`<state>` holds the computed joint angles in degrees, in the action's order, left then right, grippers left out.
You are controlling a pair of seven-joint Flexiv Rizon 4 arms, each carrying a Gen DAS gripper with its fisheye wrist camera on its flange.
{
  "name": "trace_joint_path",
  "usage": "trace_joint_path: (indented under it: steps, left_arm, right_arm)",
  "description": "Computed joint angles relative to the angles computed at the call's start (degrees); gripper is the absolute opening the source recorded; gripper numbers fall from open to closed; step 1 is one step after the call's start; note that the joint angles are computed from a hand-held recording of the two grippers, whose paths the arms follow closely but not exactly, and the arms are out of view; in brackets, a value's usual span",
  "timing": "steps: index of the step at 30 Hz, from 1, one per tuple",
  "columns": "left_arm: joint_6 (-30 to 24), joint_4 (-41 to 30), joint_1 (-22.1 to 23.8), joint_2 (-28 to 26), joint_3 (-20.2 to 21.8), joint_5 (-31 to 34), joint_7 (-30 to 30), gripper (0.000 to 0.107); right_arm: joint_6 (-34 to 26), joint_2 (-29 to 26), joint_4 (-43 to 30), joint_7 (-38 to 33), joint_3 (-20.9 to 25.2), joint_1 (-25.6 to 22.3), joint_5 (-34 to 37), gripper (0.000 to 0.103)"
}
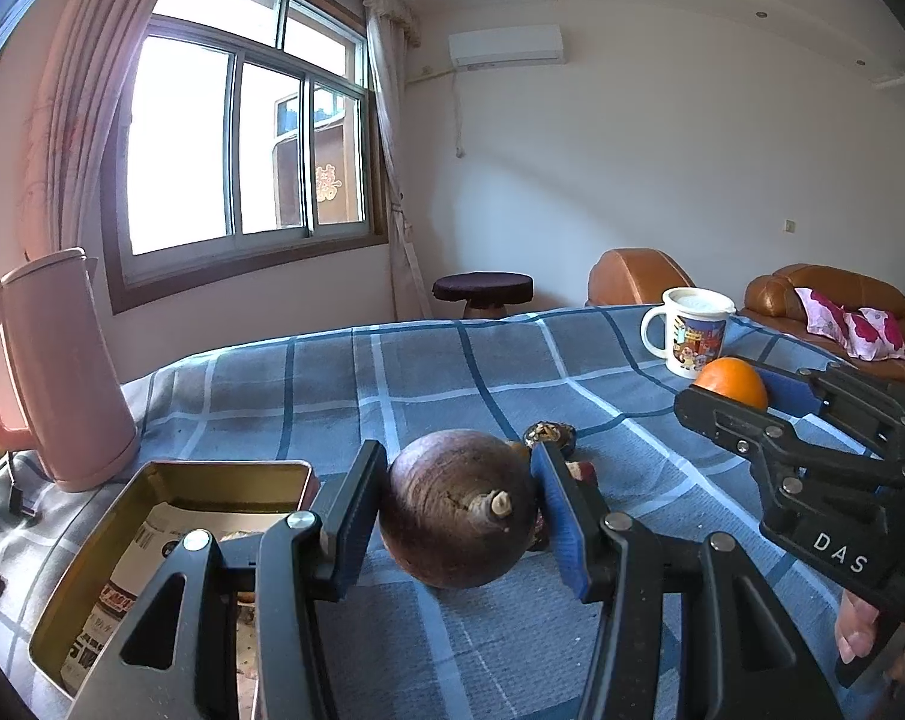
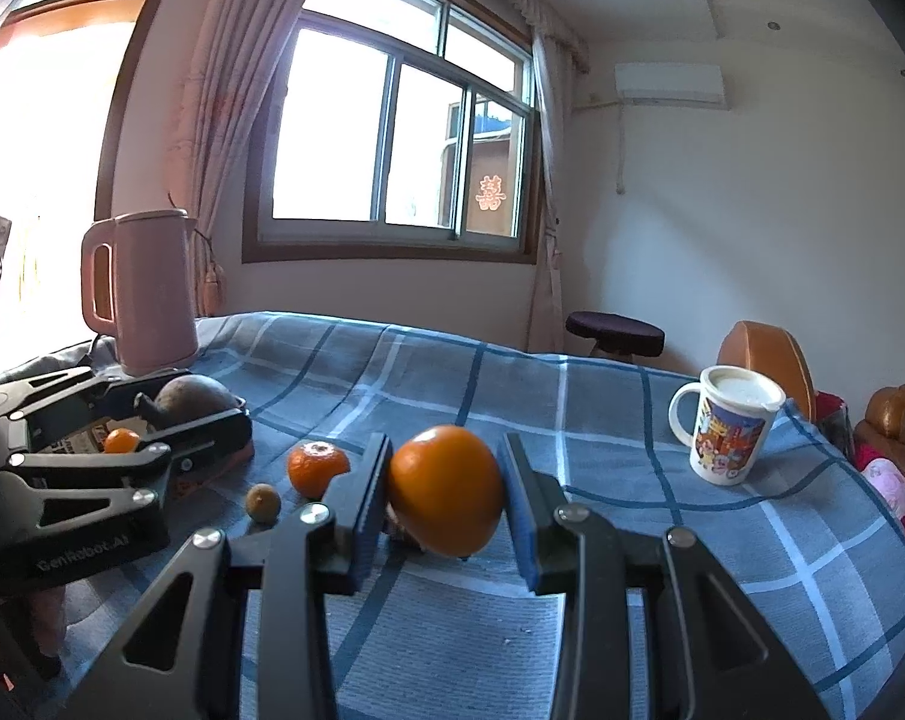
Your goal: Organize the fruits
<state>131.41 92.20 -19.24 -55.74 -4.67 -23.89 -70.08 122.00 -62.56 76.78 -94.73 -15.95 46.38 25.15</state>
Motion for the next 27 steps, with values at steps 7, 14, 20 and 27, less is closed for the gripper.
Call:
trace_joint_path:
  steps: [7, 14, 20, 27]
  left_arm:
    - [0.8, 1.5, 0.8, 0.6, -0.2, 0.8, -1.0, 0.052]
    - [1.3, 3.1, 1.3, 1.3, 0.0, 0.4, -1.8, 0.052]
    - [1.7, 4.6, 1.5, 2.0, 0.4, -0.4, -2.3, 0.052]
    - [2.3, 6.8, 2.1, 3.1, 0.7, -1.0, -3.0, 0.052]
  right_arm:
    - [0.0, -0.2, -0.4, -0.1, 0.8, 0.2, -1.3, 0.039]
    - [-0.3, -0.2, -0.7, 0.1, 1.6, 0.2, -2.8, 0.039]
    - [-0.8, -0.7, -1.4, 0.5, 1.7, 0.4, -4.3, 0.039]
    - [-1.4, -0.7, -2.2, 1.4, 2.9, 0.0, -7.3, 0.039]
